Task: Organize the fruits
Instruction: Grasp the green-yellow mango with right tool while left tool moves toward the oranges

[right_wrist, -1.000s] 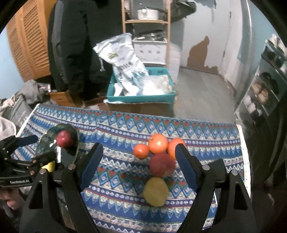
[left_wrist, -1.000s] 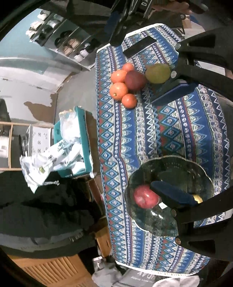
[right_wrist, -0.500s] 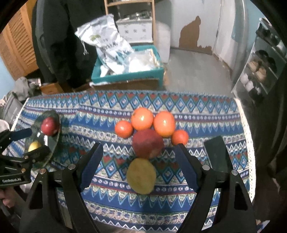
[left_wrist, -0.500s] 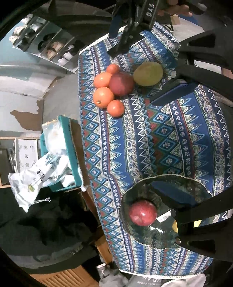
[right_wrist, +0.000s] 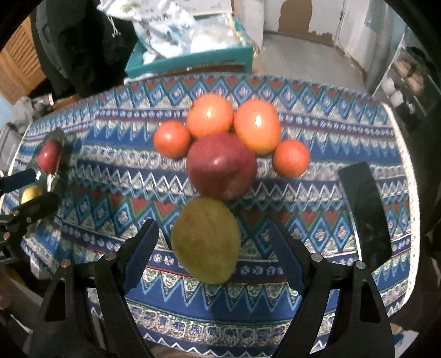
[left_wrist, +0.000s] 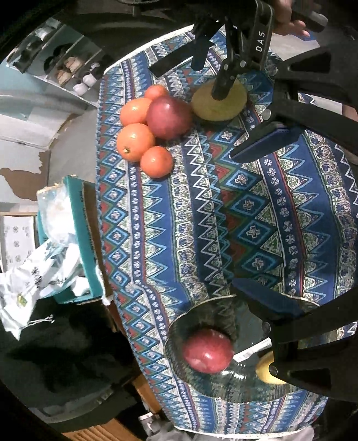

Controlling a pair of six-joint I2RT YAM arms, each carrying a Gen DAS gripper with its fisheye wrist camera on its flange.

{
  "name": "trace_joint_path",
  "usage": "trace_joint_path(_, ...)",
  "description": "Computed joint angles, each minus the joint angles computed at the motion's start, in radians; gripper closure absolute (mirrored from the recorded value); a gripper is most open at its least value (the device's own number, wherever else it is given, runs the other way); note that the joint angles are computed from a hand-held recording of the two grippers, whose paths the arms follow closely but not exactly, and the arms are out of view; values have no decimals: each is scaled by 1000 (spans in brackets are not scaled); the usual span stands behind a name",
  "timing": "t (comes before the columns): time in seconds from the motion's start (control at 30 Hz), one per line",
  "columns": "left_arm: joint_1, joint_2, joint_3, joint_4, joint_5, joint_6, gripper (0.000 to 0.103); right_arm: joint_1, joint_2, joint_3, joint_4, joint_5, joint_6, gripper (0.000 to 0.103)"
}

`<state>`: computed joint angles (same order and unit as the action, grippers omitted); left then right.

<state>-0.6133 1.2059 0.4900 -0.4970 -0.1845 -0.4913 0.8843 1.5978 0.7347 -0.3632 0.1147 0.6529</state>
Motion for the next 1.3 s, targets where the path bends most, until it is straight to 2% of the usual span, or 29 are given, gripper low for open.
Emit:
trace_joint_path(0.43, 6, 106, -11, 82, 10, 8, 16, -8, 148, 31, 66, -35, -28, 21)
trace_joint_path(0.8, 20, 122, -7, 99, 30, 14, 16, 0, 204, 16, 134, -86, -16, 34)
trace_joint_path(1.0, 21, 135, 2, 115, 37, 15, 16, -7, 116, -41, 101, -50, -6, 35)
trace_joint_path(1.3, 49, 250, 80, 178, 74, 20, 16, -115, -81, -105, 36, 25, -34, 35)
